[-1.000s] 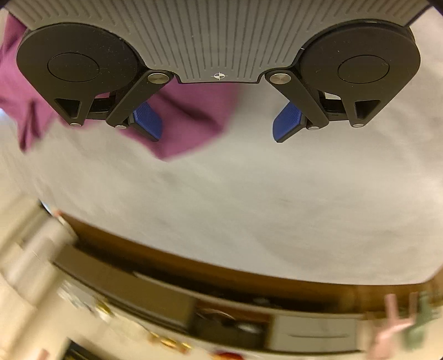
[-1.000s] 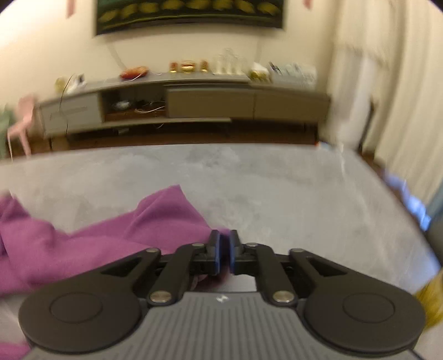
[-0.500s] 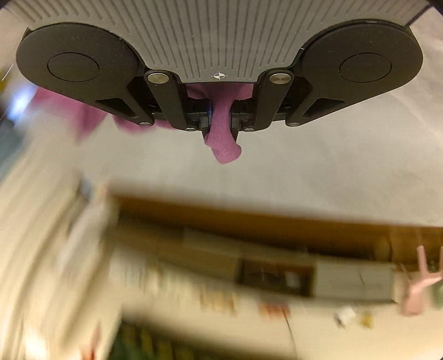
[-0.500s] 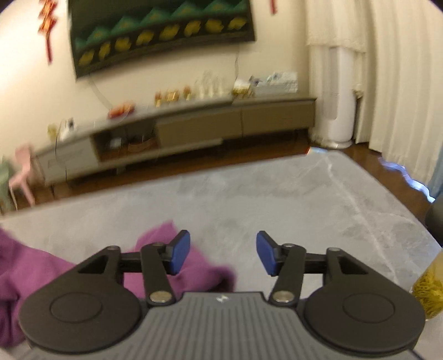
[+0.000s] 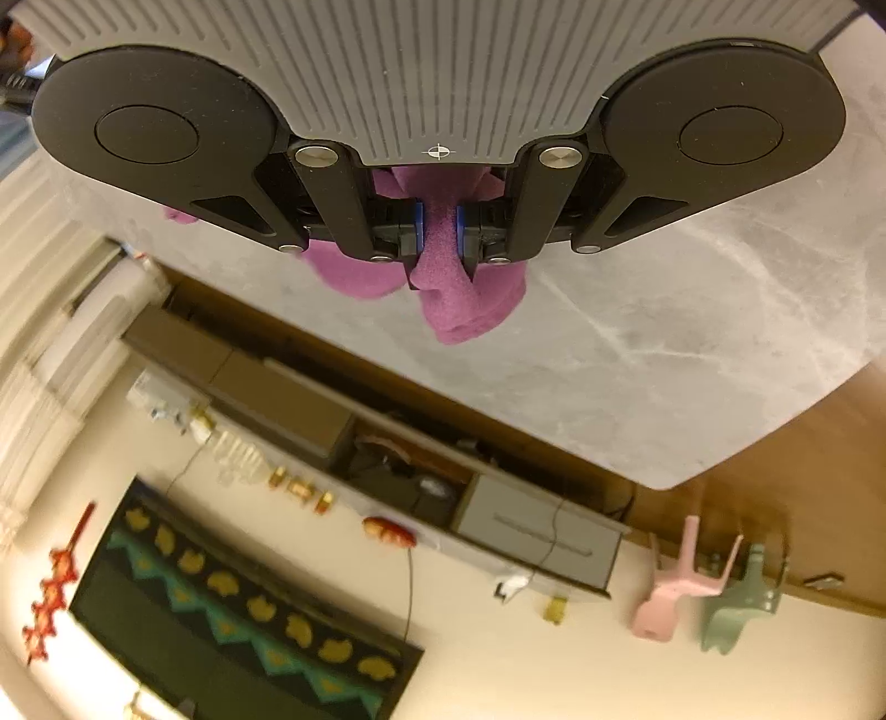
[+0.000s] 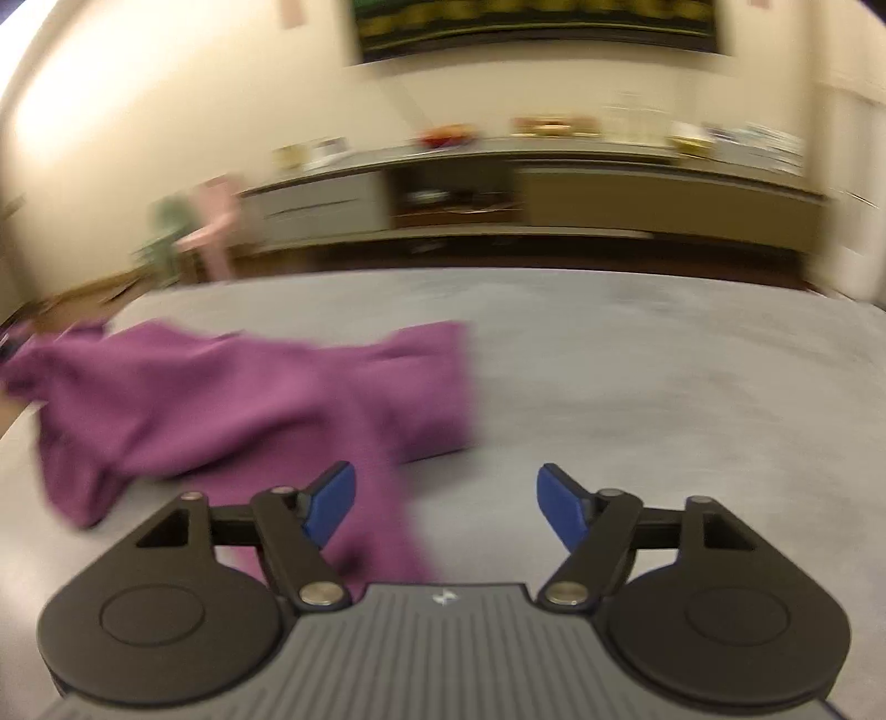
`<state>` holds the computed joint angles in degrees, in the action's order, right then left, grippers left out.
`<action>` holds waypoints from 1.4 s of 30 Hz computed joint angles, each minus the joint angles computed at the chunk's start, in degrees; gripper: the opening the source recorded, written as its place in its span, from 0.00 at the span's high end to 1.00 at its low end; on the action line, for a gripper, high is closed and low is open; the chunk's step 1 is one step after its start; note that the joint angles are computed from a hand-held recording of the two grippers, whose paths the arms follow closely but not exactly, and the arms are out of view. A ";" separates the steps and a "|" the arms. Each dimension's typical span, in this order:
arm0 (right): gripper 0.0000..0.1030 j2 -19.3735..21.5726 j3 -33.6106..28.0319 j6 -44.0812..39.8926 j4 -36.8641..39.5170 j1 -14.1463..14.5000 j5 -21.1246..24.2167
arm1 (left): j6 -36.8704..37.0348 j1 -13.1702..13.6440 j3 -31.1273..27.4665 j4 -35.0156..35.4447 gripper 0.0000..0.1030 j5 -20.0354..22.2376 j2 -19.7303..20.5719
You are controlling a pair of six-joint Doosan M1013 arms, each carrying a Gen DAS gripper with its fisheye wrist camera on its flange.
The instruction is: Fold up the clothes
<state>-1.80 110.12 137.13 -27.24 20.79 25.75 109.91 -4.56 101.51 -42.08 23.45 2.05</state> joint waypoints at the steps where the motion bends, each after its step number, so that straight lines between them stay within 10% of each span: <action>1: 0.20 0.79 -0.77 -2.35 0.25 0.81 1.27 | 2.92 0.56 0.71 -3.18 1.00 -0.07 -0.30; 4: 0.43 3.58 -3.06 -6.05 -2.84 3.40 6.47 | 9.88 2.48 1.39 -10.63 1.00 1.66 -0.61; 5: 0.96 4.47 -3.98 -7.35 -2.02 3.68 8.88 | 13.15 2.90 1.79 -14.04 1.00 1.46 -0.83; 10: 0.97 -0.45 -2.00 20.63 -30.57 5.88 8.54 | 29.60 3.72 2.83 -31.97 1.00 0.02 -2.44; 13: 0.97 -4.17 -1.13 38.92 -49.88 9.17 14.26 | 18.46 2.42 -1.70 -21.16 1.00 0.81 -0.28; 17: 0.97 -2.32 -4.79 35.39 -48.21 8.08 19.25 | 4.63 0.02 -9.86 -10.77 1.00 1.03 3.13; 21: 0.97 -3.21 -5.13 41.82 -59.61 9.80 25.05 | 27.25 0.23 -9.82 -31.32 1.00 -0.19 0.07; 24: 0.97 -5.31 -3.21 43.08 -66.38 11.72 27.96 | 35.08 3.82 -4.50 -33.59 1.00 11.49 -3.54; 28: 0.95 -6.02 -0.49 22.64 -49.26 11.31 26.82 | 25.18 6.49 -0.28 -15.63 0.83 25.65 -5.89; 34: 0.91 -3.01 1.57 14.06 -18.84 3.96 24.66 | 7.27 6.85 4.47 -2.86 0.68 18.81 -7.84; 38: 0.65 -4.72 2.62 20.70 -23.07 4.61 21.24 | 5.67 4.77 3.72 -2.03 0.39 16.34 -7.19; 42: 0.63 -4.40 3.37 19.95 -20.19 5.13 22.01 | 2.50 -1.73 1.48 8.33 0.29 15.31 -4.76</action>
<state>-6.20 113.49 157.08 -47.44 25.93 47.76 112.41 -6.28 102.99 -33.75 38.75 -2.71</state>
